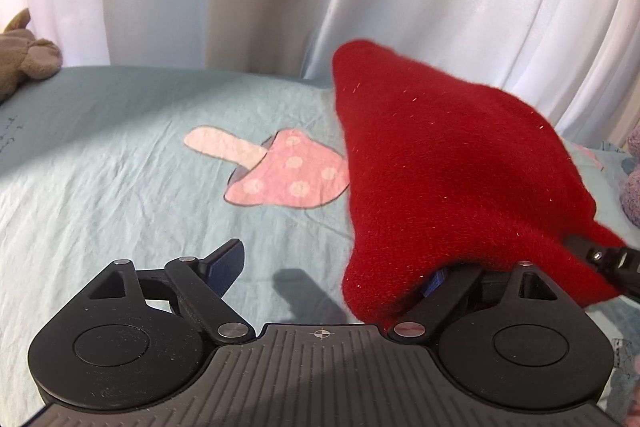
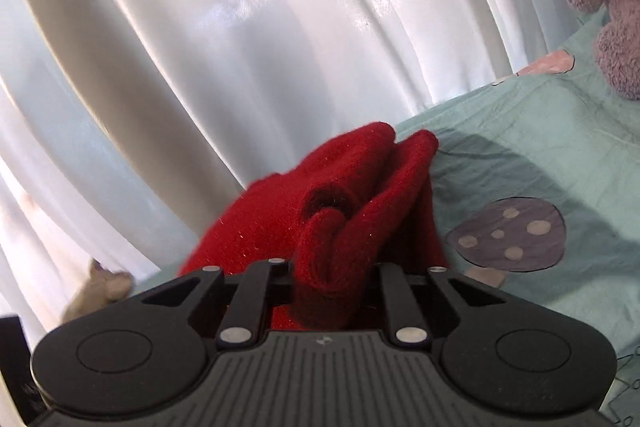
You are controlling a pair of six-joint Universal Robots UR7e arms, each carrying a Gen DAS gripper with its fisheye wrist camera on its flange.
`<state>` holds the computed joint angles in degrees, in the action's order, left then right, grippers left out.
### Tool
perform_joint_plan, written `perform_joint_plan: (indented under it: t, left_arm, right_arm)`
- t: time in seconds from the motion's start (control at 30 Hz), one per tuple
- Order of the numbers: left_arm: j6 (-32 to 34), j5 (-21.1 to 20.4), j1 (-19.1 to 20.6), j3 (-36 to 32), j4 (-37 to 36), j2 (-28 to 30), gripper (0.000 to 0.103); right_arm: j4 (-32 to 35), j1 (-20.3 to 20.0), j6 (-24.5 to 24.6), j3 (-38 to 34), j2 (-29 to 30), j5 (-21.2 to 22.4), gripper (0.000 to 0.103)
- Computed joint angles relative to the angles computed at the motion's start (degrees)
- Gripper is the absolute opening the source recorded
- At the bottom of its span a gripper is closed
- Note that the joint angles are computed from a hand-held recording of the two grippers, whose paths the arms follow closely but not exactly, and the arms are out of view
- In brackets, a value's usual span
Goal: Fold small clothes
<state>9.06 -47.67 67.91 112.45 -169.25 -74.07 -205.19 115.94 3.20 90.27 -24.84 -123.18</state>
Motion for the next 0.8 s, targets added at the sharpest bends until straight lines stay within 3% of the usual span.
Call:
perform_joint_plan:
  t: [0.07,0.13,0.2,0.23,0.3,0.37,0.43,0.5,0.57,0.67,0.73,0.8]
  left_arm:
    - [-0.6,-0.6,0.3,0.1,2.8,-0.7,0.092]
    - [-0.2,-1.2,-0.1,0.0,6.1,-2.6,0.095]
    - [-1.2,-1.3,-0.7,-0.4,10.5,-5.1,0.097]
    - [-2.6,-2.0,-0.8,-1.0,14.6,-6.9,0.097]
    - [-5.0,-2.2,-1.3,-1.8,19.0,-9.8,0.096]
    - [-3.5,-0.4,-2.4,-2.0,16.6,-10.9,0.096]
    - [0.4,0.0,-3.6,-3.0,10.6,-10.2,0.099]
    - [3.6,-3.6,-3.2,-4.9,6.1,-7.9,0.102]
    - [4.6,-5.0,-2.6,-8.1,5.7,-3.7,0.102]
    - [5.3,-5.5,-1.7,-11.4,8.2,1.6,0.102]
    - [3.9,-5.2,-1.3,-13.3,13.4,3.6,0.102]
    - [4.2,-6.8,-0.3,-13.7,14.7,4.5,0.103]
  right_arm:
    - [0.5,-1.7,0.3,1.4,0.4,0.5,0.012]
    - [0.1,-1.2,-3.3,1.5,0.2,-0.1,0.014]
    - [3.4,-0.6,-3.5,1.8,-1.4,-0.7,0.027]
    - [4.8,-0.4,-2.5,2.4,-2.6,-1.4,0.039]
    - [5.0,0.0,-1.9,3.0,-4.0,-3.0,0.048]
    - [4.3,1.1,-2.5,3.4,-5.2,-6.6,0.049]
    - [2.5,2.8,-6.5,1.6,-4.7,-11.6,0.048]
    - [-1.4,3.2,-11.9,-1.1,-3.3,-11.2,0.042]
    - [-0.4,3.5,-15.9,-4.5,-1.5,-9.2,0.028]
    - [10.5,3.3,-19.8,-11.7,1.8,-4.1,0.015]
    - [16.1,3.5,-22.3,-16.5,4.4,-5.7,0.008]
    - [17.6,3.5,-25.2,-19.1,6.3,-8.4,0.008]
